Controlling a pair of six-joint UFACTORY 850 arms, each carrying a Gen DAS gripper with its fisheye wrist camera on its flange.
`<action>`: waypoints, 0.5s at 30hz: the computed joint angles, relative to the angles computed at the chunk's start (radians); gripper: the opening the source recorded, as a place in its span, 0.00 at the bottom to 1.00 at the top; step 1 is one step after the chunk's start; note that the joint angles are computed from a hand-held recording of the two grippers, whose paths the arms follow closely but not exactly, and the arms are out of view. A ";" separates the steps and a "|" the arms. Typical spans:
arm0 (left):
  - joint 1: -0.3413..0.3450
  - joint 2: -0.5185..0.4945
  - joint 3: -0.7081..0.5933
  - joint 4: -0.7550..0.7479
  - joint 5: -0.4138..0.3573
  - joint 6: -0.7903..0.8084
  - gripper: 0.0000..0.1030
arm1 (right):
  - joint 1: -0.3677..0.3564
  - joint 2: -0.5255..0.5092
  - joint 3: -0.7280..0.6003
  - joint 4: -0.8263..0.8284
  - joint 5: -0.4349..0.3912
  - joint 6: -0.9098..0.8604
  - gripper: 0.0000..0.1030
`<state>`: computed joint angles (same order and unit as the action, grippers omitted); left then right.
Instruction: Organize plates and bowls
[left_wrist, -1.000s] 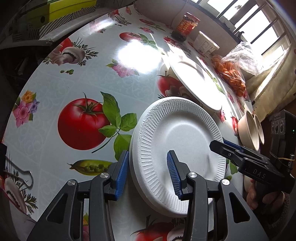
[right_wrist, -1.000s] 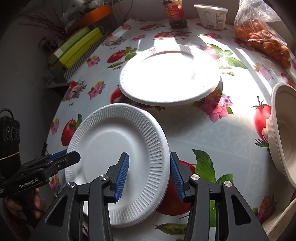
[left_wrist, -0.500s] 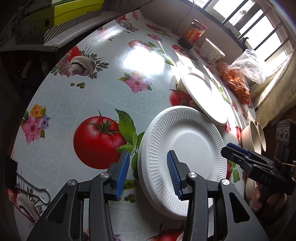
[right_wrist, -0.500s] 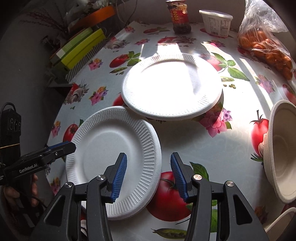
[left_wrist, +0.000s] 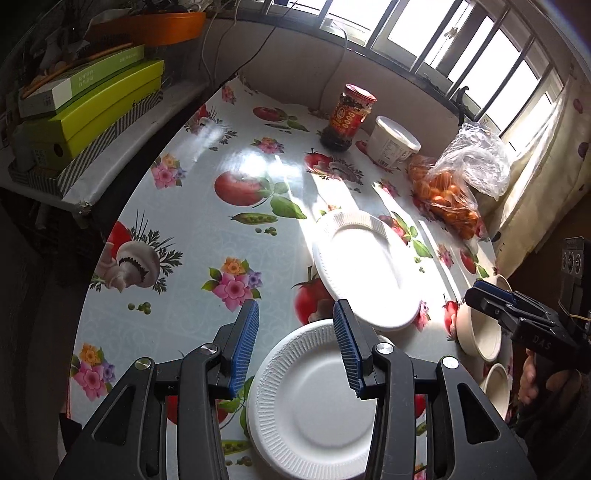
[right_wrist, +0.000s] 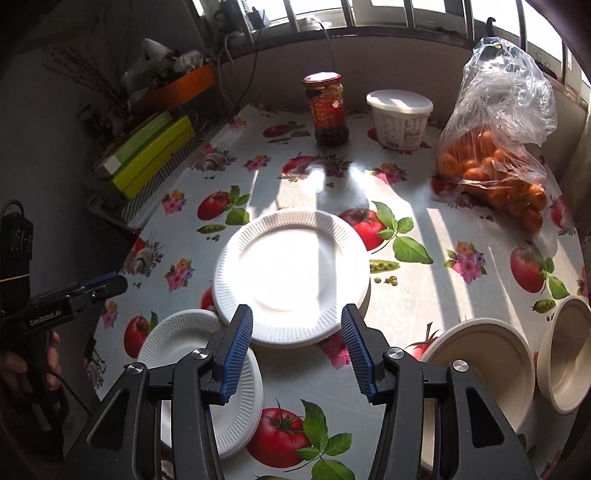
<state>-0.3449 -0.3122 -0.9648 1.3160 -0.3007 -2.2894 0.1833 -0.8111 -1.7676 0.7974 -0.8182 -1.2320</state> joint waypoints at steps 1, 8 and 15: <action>0.013 -0.007 -0.015 -0.005 0.024 0.018 0.42 | 0.000 -0.011 -0.025 -0.006 0.005 0.018 0.48; 0.049 -0.080 -0.139 -0.254 0.043 0.346 0.42 | -0.004 -0.152 -0.283 -0.117 -0.114 0.199 0.48; 0.088 -0.175 -0.211 -0.573 0.094 0.639 0.42 | 0.015 -0.367 -0.581 -0.202 -0.254 0.410 0.48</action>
<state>-0.2573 -0.4873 -1.1760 0.7430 -0.2071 -1.6500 0.1983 -1.1784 -2.3489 0.5959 -1.0717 -0.8220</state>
